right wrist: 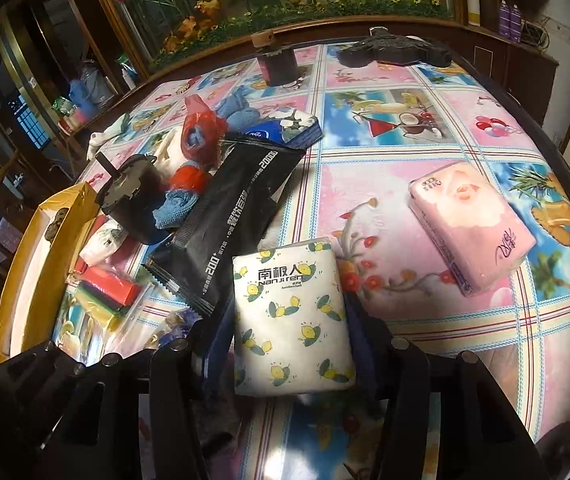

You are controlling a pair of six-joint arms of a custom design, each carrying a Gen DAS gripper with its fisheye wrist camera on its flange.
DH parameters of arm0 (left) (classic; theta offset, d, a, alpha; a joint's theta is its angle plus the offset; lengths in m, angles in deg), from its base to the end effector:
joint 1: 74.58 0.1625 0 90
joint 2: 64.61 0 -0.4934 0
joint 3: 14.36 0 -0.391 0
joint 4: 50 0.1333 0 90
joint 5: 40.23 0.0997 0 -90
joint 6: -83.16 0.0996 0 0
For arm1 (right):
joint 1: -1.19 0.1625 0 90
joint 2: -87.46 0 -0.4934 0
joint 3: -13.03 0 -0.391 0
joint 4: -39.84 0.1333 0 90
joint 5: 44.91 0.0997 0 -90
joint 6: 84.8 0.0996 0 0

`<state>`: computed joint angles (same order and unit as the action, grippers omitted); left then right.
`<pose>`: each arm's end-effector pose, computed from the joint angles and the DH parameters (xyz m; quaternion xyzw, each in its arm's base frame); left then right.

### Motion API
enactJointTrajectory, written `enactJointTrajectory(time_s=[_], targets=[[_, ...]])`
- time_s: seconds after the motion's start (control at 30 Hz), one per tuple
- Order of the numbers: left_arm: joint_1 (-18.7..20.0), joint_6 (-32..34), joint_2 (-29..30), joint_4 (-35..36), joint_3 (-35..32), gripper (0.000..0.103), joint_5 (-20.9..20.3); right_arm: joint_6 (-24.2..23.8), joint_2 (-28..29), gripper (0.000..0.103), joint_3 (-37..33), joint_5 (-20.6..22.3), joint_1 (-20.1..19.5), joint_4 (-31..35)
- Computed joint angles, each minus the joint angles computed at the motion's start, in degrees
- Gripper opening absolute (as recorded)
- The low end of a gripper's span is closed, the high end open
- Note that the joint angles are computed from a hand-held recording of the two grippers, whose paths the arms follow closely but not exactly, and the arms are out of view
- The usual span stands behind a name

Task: Organize soft objects

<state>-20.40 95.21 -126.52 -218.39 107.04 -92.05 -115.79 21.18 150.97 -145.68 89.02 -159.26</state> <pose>-0.1642 -0.5604 0.2191 0.3291 0.8738 -0.2183 0.2837 0.0972 -0.4642 0.2260 0.2055 -0.9207 0.2809 0.1764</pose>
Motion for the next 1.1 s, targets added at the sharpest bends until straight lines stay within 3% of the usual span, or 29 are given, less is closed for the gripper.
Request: enactJointTrajectory(time_s=[0.37,0.4,0.43,0.47,0.7,0.77,0.83,0.93,1.1], targets=[[0.08,-4.47,-8.09,-3.41,3.87,0.036,-9.06,-0.37,-3.72,0.052,5.07,0.61,0.27,-5.22],[0.33,-4.74,-8.99,-3.59,4.07,0.031,-9.95,-0.33,-4.08,0.052,5.4,0.61,0.42,-5.39],[0.51,-5.23,-10.0,-3.57,4.35,0.013,-10.89,-0.3,-4.62,0.052,5.65,0.74,0.52,-5.21],[1.01,-6.06,-11.16,-2.93,4.31,0.007,-12.4,-0.31,-5.04,0.052,5.86,0.76,0.65,-5.12],[3.66,-9.21,-15.43,-1.2,3.66,0.007,-15.44,0.06,-6.44,0.052,7.18,-0.23,2.46,-5.97],[3.41,-10.29,-15.26,0.05,3.89,0.021,-13.53,0.33,-6.47,0.052,7.32,-0.41,2.78,-6.13],[3.1,-11.95,-14.32,1.68,4.11,0.061,-11.94,0.36,-6.48,0.052,7.48,-0.42,2.86,-6.3],[2.55,-12.5,-12.6,2.18,5.0,0.069,-11.3,0.53,-6.65,0.052,7.69,-0.37,2.66,-6.18],[0.32,-12.3,-5.64,3.32,4.08,0.075,-4.55,0.83,-7.51,0.052,8.0,-0.33,1.86,-6.1]])
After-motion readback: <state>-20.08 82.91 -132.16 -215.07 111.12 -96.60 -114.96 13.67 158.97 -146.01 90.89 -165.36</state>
